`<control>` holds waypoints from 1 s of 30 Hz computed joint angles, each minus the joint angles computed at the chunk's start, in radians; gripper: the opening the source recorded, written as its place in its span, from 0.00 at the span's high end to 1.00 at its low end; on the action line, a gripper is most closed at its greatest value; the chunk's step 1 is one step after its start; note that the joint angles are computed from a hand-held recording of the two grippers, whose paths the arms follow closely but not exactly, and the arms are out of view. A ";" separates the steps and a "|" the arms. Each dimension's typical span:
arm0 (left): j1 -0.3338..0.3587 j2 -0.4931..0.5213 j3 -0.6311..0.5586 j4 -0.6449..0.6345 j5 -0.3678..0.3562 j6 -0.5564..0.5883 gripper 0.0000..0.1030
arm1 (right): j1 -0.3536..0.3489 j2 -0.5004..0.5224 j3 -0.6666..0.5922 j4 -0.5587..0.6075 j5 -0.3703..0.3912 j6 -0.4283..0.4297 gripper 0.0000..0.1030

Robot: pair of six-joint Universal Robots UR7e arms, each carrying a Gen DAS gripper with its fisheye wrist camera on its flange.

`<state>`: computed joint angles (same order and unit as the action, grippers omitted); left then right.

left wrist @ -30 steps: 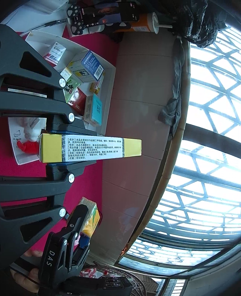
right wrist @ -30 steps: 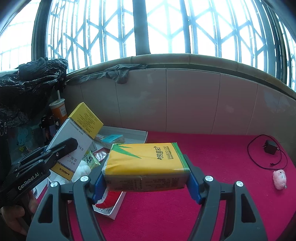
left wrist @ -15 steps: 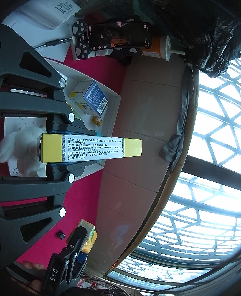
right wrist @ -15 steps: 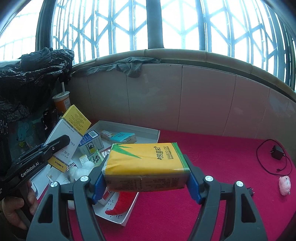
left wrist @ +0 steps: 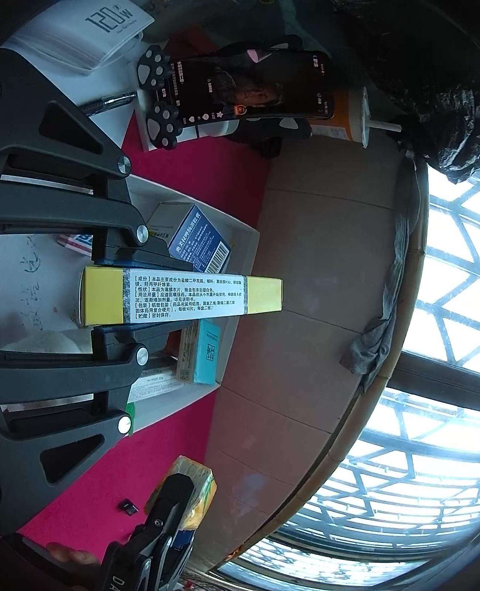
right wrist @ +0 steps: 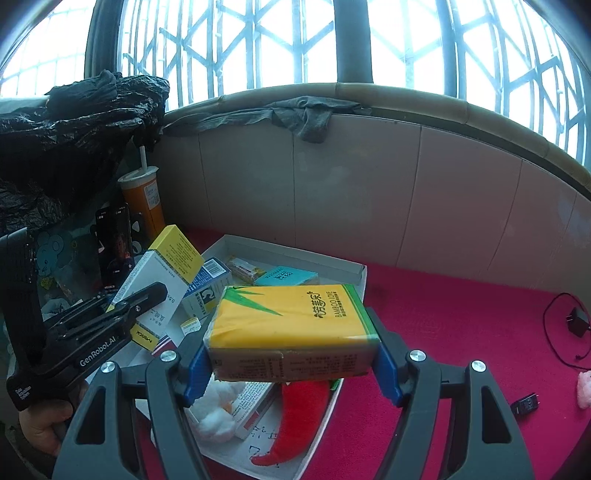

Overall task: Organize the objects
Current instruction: 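Lift both items and carry them over the white tray, then lower both items into the tray and open both tools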

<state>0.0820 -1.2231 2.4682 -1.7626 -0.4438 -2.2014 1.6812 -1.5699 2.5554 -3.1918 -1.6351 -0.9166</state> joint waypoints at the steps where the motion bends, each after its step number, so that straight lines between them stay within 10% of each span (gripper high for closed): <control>1: 0.006 -0.003 0.012 -0.023 -0.001 0.002 0.80 | 0.009 0.019 -0.007 -0.003 -0.007 0.013 0.30; 30: 0.046 0.028 0.044 -0.180 -0.013 0.116 0.80 | 0.044 0.259 -0.049 -0.157 -0.068 0.112 0.28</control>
<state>0.1284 -1.1947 2.5125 -1.9426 -0.4564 -2.0850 1.7254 -1.3106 2.5067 -3.3491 -1.7031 -0.8051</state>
